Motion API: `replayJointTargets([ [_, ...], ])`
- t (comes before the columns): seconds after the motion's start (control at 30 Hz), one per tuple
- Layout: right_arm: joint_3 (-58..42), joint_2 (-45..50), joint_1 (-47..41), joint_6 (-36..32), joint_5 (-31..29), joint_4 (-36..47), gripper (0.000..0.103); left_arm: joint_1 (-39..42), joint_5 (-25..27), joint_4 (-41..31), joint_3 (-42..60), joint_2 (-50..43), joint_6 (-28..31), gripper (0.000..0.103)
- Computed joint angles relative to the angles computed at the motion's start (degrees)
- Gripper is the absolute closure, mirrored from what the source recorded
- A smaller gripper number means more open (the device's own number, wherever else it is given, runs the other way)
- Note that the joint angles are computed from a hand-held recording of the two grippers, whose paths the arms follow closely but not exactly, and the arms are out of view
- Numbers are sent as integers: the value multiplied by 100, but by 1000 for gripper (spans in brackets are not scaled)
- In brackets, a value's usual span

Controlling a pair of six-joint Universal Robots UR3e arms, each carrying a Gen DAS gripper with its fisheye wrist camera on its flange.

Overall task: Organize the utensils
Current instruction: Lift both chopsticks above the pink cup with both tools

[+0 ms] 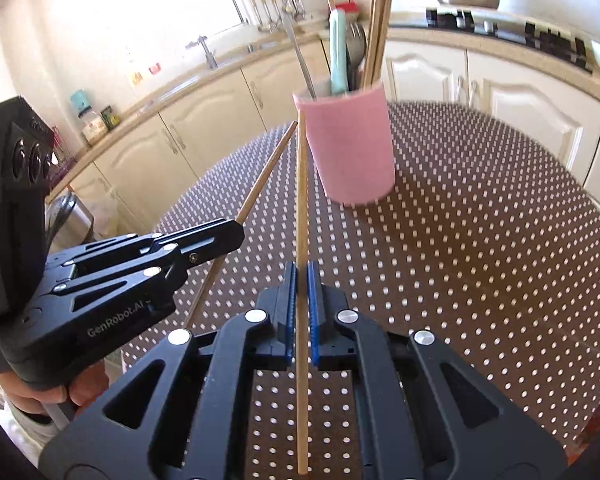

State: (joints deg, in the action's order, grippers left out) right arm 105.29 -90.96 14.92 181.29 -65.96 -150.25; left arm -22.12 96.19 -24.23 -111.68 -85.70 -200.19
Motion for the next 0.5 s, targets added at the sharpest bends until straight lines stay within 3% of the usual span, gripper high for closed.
replayJointTargets([
  [0.2, 87, -182, -35, 224, 76, -606, 97, -178, 302, 683, 21, 31, 190, 98],
  [0.5, 135, -167, -61, 723, -71, -2133, 97, -390, 665, 2654, 417, -654, 715, 98],
])
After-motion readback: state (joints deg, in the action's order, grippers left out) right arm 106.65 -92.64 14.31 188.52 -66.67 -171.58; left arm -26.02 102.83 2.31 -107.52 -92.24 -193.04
